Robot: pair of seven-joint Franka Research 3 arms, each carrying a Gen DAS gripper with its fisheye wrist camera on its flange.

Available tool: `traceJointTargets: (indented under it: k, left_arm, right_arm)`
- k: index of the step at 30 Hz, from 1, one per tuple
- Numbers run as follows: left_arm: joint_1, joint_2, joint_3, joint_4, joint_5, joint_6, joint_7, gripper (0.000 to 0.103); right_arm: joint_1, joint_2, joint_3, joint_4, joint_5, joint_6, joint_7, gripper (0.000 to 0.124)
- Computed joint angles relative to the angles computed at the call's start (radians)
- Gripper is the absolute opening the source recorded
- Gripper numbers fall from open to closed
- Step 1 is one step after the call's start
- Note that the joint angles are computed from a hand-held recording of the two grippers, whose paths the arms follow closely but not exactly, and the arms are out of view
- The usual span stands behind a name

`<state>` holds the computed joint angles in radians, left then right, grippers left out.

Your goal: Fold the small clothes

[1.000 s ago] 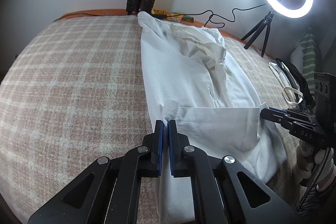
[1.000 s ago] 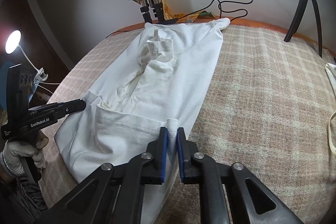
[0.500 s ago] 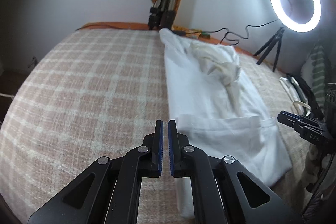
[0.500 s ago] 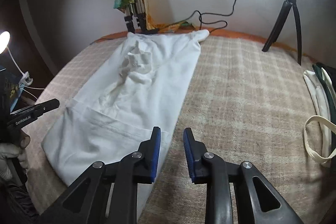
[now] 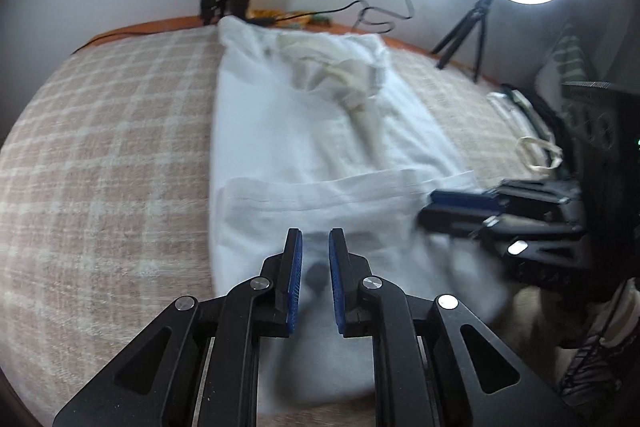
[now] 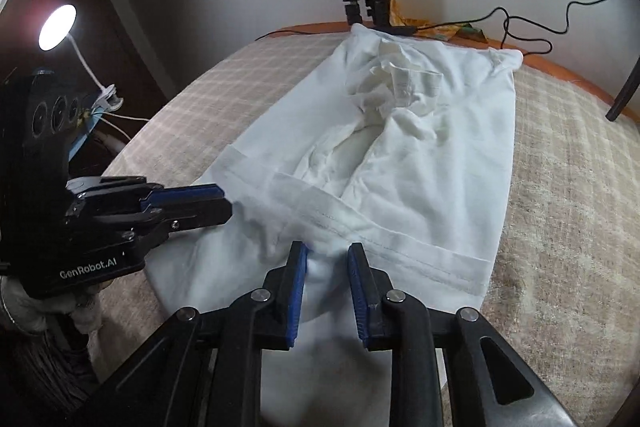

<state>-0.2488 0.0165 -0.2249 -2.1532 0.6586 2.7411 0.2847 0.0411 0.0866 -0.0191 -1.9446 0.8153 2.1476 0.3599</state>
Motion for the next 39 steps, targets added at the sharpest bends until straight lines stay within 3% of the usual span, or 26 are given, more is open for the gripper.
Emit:
traceJointTargets:
  k: [3, 6, 9, 14, 16, 23, 28, 33, 39]
  left_arm:
    - [0.01, -0.03, 0.007, -0.026, 0.027, -0.021, -0.05, 0.012]
    - [0.03, -0.066, 0.01, -0.045, 0.036, -0.034, -0.082, 0.014]
    - [0.055, -0.087, 0.013, -0.053, 0.03, -0.016, -0.104, 0.028]
    - [0.09, -0.072, 0.019, -0.018, 0.043, 0.022, -0.103, 0.028]
    - [0.095, -0.044, 0.026, 0.02, 0.02, 0.033, -0.047, 0.038]
    - [0.114, 0.069, 0.057, 0.158, -0.083, 0.115, 0.144, 0.045]
    - [0.151, 0.212, 0.022, 0.324, -0.321, 0.131, 0.457, 0.048]
    - [0.156, 0.394, 0.003, 0.553, -0.448, 0.074, 0.644, 0.048]
    - [0.162, 0.57, -0.02, 0.77, -0.568, -0.011, 0.742, 0.048]
  right_arm:
    - [0.003, 0.023, 0.001, 0.034, -0.012, 0.058, 0.042, 0.025]
    - [-0.033, 0.071, -0.009, 0.117, 0.046, -0.008, 0.086, 0.031]
    - [-0.059, 0.105, -0.008, 0.175, 0.076, -0.011, 0.126, 0.034]
    - [-0.093, 0.176, 0.007, 0.279, 0.083, -0.035, 0.172, 0.034]
    - [-0.099, 0.2, 0.014, 0.309, 0.069, -0.032, 0.185, 0.034]
    - [-0.109, 0.294, 0.042, 0.418, 0.014, -0.036, 0.236, 0.034]
    - [-0.123, 0.391, 0.062, 0.546, -0.017, -0.065, 0.295, 0.034]
    - [-0.138, 0.518, 0.089, 0.718, -0.047, -0.096, 0.37, 0.034]
    - [-0.163, 0.699, 0.134, 0.967, -0.079, -0.165, 0.483, 0.034]
